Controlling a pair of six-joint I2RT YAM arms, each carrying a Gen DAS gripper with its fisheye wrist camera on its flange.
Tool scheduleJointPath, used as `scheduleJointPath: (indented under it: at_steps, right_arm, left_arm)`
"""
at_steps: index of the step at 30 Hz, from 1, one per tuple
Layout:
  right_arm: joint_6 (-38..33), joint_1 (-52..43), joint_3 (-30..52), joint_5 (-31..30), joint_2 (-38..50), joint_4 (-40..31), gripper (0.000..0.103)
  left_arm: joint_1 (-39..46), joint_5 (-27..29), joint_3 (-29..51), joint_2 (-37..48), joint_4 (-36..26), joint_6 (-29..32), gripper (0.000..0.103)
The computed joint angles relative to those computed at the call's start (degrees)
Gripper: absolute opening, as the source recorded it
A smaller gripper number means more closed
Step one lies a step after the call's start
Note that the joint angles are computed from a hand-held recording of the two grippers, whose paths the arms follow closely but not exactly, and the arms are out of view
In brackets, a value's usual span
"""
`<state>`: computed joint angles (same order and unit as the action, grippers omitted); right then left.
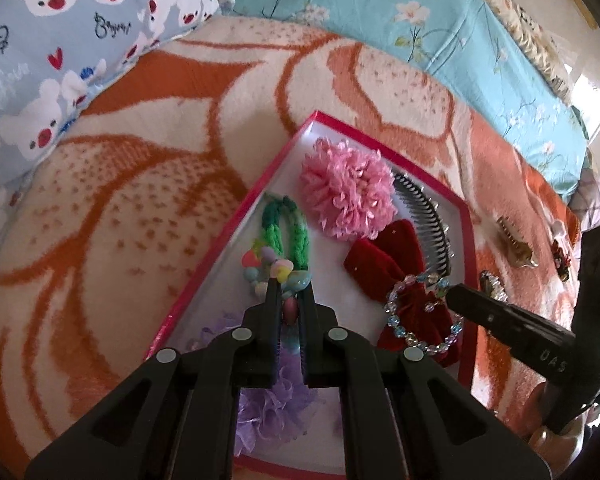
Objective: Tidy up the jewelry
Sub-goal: 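Carry the bead charm with the left tool while the right tool carries the bracelet over the box, then open both tools to drop the charm and bracelet into the box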
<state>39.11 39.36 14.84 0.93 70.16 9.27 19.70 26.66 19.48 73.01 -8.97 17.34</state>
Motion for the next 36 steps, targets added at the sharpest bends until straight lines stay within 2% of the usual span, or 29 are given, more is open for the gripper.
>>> scheduleJointPath:
  at_steps: [4, 5, 13, 15, 19, 22, 23, 24, 26, 32, 36]
  right_arm:
    - [-0.21, -0.53, -0.01, -0.58, 0.87, 0.51, 0.009]
    - [-0.23, -0.57, -0.06, -0.75, 1.1, 0.79, 0.013]
    - [0.66, -0.74, -0.56, -0.96, 0.54, 1.1, 0.014]
    - [0.84, -0.49, -0.49, -0.42, 0.06, 0.65, 0.017]
    - [1.16, -0.2, -0.66, 0.01, -1.06, 0.16, 0.031]
    - [1.49, 0.19, -0.89, 0.36, -2.59, -0.62, 0.031]
    - [1.58, 0.35, -1.03, 0.56, -3.46, -1.13, 0.031]
    - [1.71, 0.64, -1.2, 0.89, -4.73, -1.94, 0.031]
    - [2.11, 1.33, -1.5, 1.74, -7.52, -4.0, 0.032]
    - [3.19, 1.45, -3.24, 3.36, -19.89, -13.28, 0.036]
    - [3.69, 1.32, -4.37, 5.17, -32.6, -24.6, 0.036]
  left_arm:
    - [-0.03, -0.16, -0.02, 1.5, 1.34, -0.53, 0.006]
    - [-0.03, -0.19, 0.14, 1.68, 1.23, -0.6, 0.006]
    - [0.27, -0.36, -0.13, 0.85, 0.64, -0.35, 0.006]
    - [0.3, -0.43, -0.18, 0.74, 0.6, -0.33, 0.006]
    - [0.36, -0.33, -0.09, 0.85, 0.52, -0.23, 0.006]
    - [0.7, -0.16, 0.09, 0.69, -0.31, 0.2, 0.008]
    - [0.96, -0.04, 0.12, 0.59, -0.64, 0.47, 0.012]
    - [1.23, 0.18, 0.15, 0.27, -1.22, 0.78, 0.015]
    - [1.71, 0.32, 0.03, -0.74, -2.08, 0.97, 0.032]
    - [2.8, 1.2, -0.2, -5.01, -5.99, 1.46, 0.039]
    - [3.62, 2.41, -0.88, -11.4, -11.06, 2.43, 0.039]
